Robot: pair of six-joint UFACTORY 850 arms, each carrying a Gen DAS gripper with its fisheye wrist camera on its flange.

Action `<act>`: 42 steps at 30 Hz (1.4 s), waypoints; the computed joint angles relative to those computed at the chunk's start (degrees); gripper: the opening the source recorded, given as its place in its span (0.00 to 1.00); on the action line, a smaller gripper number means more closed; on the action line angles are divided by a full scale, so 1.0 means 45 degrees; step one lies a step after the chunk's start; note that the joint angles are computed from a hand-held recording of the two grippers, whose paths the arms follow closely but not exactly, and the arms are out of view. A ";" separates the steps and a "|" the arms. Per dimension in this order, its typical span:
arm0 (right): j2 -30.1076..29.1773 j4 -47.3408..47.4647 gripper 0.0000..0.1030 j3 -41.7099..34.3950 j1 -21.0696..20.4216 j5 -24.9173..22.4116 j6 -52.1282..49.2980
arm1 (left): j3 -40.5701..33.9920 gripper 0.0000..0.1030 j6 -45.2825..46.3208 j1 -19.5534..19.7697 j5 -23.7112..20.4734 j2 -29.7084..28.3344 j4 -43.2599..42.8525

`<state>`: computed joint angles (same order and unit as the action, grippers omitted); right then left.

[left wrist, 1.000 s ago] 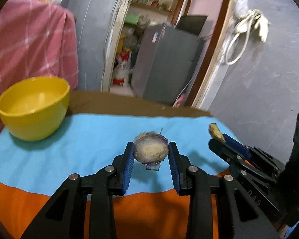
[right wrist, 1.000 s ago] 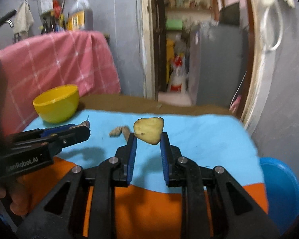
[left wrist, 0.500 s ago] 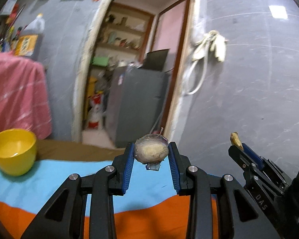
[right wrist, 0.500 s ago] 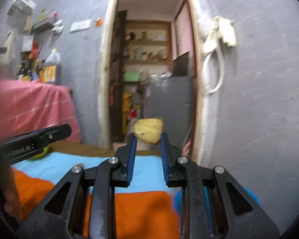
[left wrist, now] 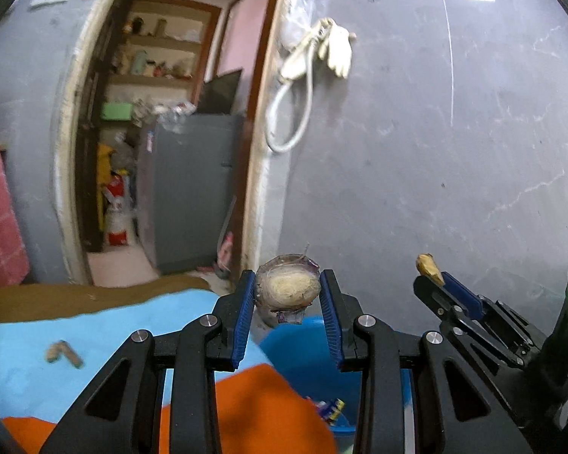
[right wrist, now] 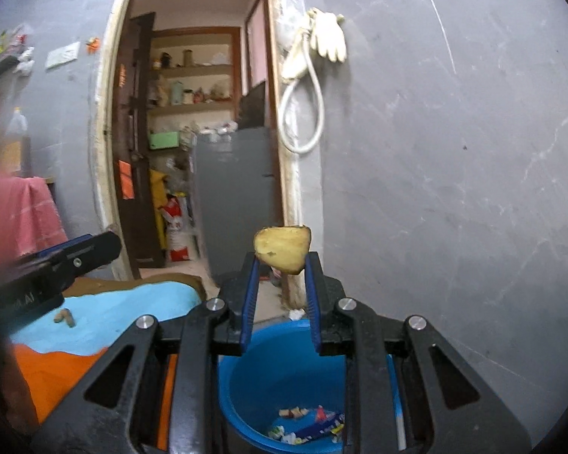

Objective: Collect trash
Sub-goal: 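Lift both held pieces and carry them over the blue bucket, then open both grippers over the bucket to drop the pieces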

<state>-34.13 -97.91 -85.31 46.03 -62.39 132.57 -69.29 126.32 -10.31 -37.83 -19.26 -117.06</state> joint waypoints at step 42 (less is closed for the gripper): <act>-0.0009 0.2728 0.38 0.0206 -0.0848 0.1510 -0.0120 | -0.3084 0.48 -0.9257 -0.0777 0.1455 -0.2912 0.8517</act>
<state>-34.18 -85.63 -84.38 42.22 -55.59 132.03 -83.17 84.67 -13.80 -31.28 -32.37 -78.74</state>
